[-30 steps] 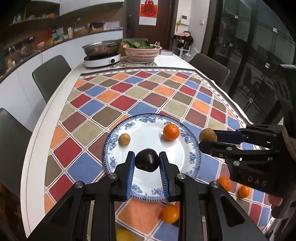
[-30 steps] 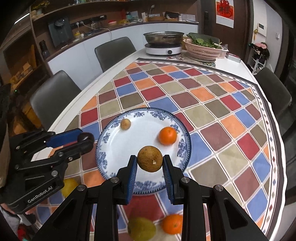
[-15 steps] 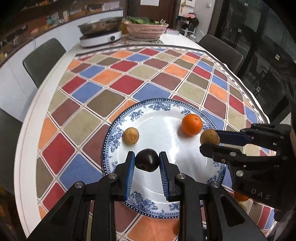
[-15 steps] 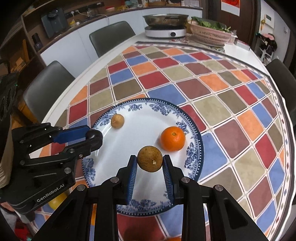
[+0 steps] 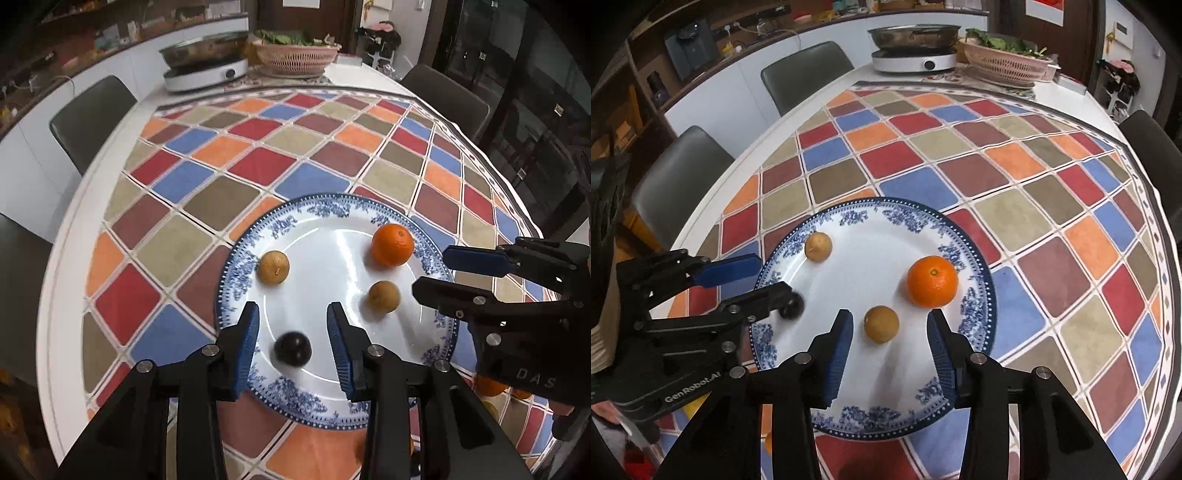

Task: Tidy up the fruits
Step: 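Withdraw both open tools from the plate toward the remaining fruits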

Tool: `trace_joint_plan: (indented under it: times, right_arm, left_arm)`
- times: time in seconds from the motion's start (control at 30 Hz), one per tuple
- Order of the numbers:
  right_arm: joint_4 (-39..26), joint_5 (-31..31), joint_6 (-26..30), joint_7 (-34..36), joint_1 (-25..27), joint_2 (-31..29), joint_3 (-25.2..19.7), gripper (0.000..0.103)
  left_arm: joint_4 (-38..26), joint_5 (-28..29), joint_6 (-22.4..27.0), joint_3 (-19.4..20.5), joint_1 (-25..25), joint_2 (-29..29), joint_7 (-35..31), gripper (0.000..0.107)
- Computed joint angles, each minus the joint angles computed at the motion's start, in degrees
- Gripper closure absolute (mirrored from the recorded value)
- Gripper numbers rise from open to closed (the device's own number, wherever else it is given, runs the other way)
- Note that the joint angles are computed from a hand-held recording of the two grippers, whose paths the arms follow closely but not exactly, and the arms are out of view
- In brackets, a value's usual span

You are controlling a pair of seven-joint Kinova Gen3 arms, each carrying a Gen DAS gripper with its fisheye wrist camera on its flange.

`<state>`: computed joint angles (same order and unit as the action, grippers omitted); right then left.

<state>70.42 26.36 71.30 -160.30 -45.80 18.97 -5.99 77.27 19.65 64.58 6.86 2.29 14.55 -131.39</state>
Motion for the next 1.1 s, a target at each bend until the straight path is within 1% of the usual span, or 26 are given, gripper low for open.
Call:
trace_joint_plan:
  times: [0.1,0.17,0.23,0.37,0.5,0.6,0.7,0.77,0.87,1.0,1.1]
  right_arm:
    - [-0.25,1.67,1.55,-1.62,-1.56,-0.66,0.04,0.06]
    - [-1.21,3.21,3.72,-2.37,-2.93,-0.73,-0.11,0.06]
    - [-1.38,4.8,4.82,-3.51,-4.18,-1.22,-0.31,0.054]
    - [-2.9,8.12,8.23,-5.15,-6.84,-1.53,-0.93,0.053]
    - [-4.01,11.82,11.63,-7.55,-9.99,-1.8,-1.39,0.053]
    - [-4.49,13.91,13.69,-9.49,-11.91,-2.12,-1.85,0.053]
    - [-5.06,16.4,16.25,-11.85,-14.11,-2.14,-2.22,0.053]
    - [-5.45,17.32,17.33,-12.6,-15.08,-2.08,-2.58,0.053]
    - [-5.61,17.81,17.35,-13.3,-16.12,-2.18,-3.23,0.053]
    - [-6.48,18.75,18.0,-13.52,-18.09,-1.49,-3.73,0.053]
    - [-7.67,19.26,19.02,-13.33,-19.86,-0.55,-3.7,0.053]
  left_arm:
    - [1.75,1.16,-1.2,-0.31,-0.84,-2.5,-0.97,0.062]
    - [2.89,2.46,-1.48,-0.63,-1.62,-4.28,-2.07,0.062]
    - [3.95,3.13,-2.0,-1.07,-1.91,-5.75,-2.79,0.06]
    - [6.48,6.86,-2.26,-2.35,-3.41,-9.18,-6.08,0.057]
    - [9.39,10.51,-3.06,-4.13,-4.37,-12.83,-9.68,0.055]
    - [11.08,13.36,-2.57,-5.88,-4.96,-15.19,-12.51,0.05]
    - [13.65,15.62,-3.56,-7.7,-5.18,-17.95,-15.37,0.049]
    - [14.66,17.17,-2.92,-9.11,-5.33,-19.17,-16.69,0.049]
    - [15.79,19.23,-0.97,-11.11,-5.83,-20.6,-18.54,0.047]
    - [17.69,20.28,-0.7,-12.98,-6.27,-22.49,-20.36,0.044]
    - [18.68,20.96,0.6,-14.61,-6.78,-23.43,-21.87,0.043]
